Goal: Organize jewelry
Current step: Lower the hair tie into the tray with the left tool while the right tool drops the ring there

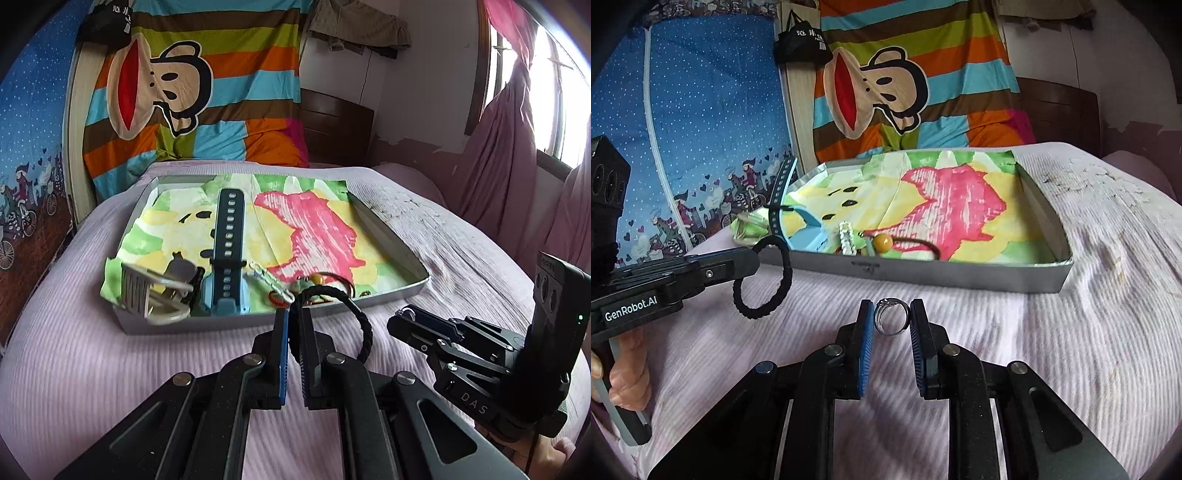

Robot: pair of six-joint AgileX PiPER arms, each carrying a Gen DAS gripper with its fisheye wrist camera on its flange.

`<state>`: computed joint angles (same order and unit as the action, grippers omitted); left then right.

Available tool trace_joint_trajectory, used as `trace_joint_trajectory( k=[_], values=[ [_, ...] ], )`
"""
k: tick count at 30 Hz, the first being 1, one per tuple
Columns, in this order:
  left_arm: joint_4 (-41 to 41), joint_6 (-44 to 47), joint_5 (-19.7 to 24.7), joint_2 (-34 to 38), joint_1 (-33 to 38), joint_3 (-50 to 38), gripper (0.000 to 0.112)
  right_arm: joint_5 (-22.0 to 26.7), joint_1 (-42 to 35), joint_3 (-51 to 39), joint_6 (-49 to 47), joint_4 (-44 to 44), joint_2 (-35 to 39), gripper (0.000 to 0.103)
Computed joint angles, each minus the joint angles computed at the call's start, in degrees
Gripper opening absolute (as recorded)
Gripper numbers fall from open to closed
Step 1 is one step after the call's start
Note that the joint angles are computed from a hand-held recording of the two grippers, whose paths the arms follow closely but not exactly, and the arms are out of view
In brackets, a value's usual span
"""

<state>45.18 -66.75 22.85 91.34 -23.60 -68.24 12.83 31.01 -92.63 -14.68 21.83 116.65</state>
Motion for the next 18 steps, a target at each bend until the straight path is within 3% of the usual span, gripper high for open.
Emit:
trace_joint_trajectory(
  k=[5, 9, 18],
  values=[
    [-1.50, 3.06, 4.43, 6.22, 0.08, -10.02, 0.006, 1.27, -2.27, -4.97, -0.91, 1.74, 1.38, 0.017],
    [-4.66, 7.20, 8.64, 11.30, 0.39, -18.14, 0.006, 5.88, -3.28, -13.33, 6.66, -5.29, 5.21, 0.018],
    [-15.13, 18.03, 17.52, 20.52, 2.68, -32.59, 0.006, 26.75, -5.20, -45.11, 15.88, -11.51, 22.33, 0.017]
  ],
)
